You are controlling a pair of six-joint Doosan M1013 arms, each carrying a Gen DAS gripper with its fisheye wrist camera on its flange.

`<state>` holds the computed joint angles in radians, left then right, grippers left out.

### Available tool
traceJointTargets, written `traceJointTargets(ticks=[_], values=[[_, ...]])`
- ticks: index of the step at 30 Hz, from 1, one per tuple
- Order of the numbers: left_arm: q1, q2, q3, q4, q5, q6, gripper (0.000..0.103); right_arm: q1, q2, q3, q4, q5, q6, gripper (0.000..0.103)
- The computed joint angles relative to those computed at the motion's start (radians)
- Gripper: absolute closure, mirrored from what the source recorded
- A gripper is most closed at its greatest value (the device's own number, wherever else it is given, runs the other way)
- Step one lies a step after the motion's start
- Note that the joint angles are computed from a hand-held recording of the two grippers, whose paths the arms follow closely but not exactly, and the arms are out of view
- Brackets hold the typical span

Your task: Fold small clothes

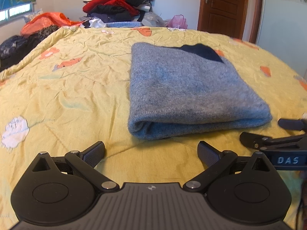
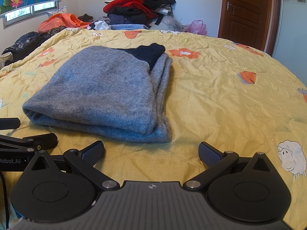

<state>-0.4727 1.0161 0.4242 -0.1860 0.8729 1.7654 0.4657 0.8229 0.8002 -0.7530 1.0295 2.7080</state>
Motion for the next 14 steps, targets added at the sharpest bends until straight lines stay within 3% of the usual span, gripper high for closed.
traceJointTargets(ticks=[2,3,5,6,9,14], values=[[0.003,-0.059,0.129,-0.033,-0.138,0.002,0.000,0.000,0.000,-0.001,0.000,0.001,0.000,0.000],[-0.003,-0.088,0.189,0.008,-0.209,-0.033,0.000,0.001,0.000,0.000,-0.001,0.000,0.000,0.000],[-0.013,-0.125,0.255,0.094,-0.284,-0.068,0.000,0.000,0.000,0.000,-0.001,0.000,0.000,0.000],[-0.012,-0.144,0.286,0.073,-0.323,-0.044,0.000,0.000,0.000,-0.001,0.000,0.000,0.000,0.000],[-0.015,-0.180,0.338,0.063,-0.379,0.005,0.000,0.001,0.000,0.000,-0.001,0.001,0.001,0.000],[-0.026,-0.183,0.342,0.169,-0.382,-0.024,0.000,0.001,-0.001,0.002,-0.003,-0.001,0.003,0.000]])
